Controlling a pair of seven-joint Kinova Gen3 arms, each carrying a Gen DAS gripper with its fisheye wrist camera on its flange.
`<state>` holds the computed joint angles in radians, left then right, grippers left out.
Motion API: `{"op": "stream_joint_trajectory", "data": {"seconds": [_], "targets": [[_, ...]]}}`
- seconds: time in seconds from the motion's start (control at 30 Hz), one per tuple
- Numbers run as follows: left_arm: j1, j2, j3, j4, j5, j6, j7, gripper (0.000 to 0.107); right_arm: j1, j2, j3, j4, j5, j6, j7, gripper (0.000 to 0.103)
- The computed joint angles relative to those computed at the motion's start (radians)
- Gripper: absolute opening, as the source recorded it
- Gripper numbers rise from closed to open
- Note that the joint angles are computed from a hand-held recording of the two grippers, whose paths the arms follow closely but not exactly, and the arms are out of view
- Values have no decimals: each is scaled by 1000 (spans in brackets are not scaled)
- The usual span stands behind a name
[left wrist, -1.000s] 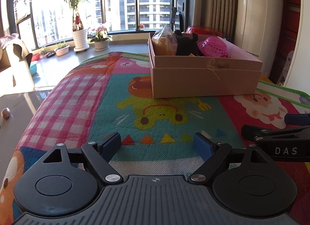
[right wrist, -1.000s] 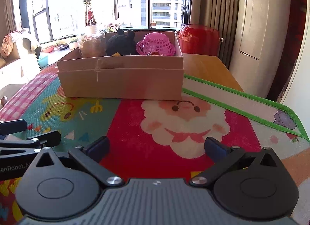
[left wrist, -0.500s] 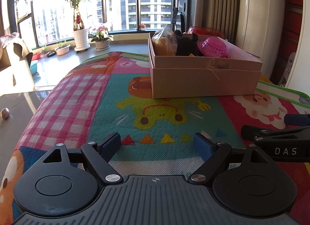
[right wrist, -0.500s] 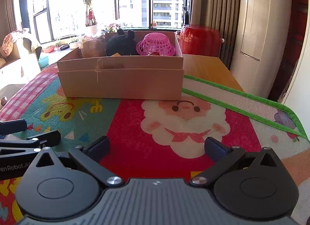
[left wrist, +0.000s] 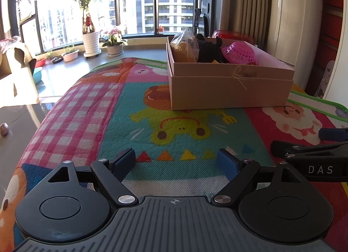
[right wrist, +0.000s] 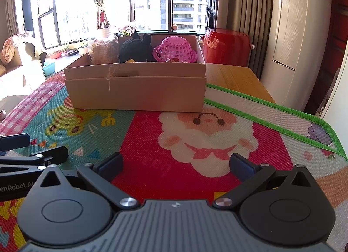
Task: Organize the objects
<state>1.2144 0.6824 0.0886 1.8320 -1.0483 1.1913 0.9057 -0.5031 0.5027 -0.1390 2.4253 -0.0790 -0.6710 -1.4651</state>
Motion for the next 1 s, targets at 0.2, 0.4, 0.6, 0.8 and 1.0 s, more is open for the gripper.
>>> {"op": "stream_joint_trajectory", "data": {"seconds": [0.2,0.4,0.6,0.8,1.0], "targets": [[0,-1,1,2,0,1,1,89,0,0,1,-1,0,1,0,103],[0,-1,3,3,1,2,0,89,-1,0,1,-3,0,2,0,103],[-3,-1,1,6,-7,-4,6,89,-5,2,3,1,-6,-3,2,103],[-12,4,-2,6,-18,-12,-3,89,-14,2,4,11,-21,-18,1,103],[-8,8,-3,-1,-11,-8,-8,89,-22,-3,4,18,-31,-19,0,103]]}}
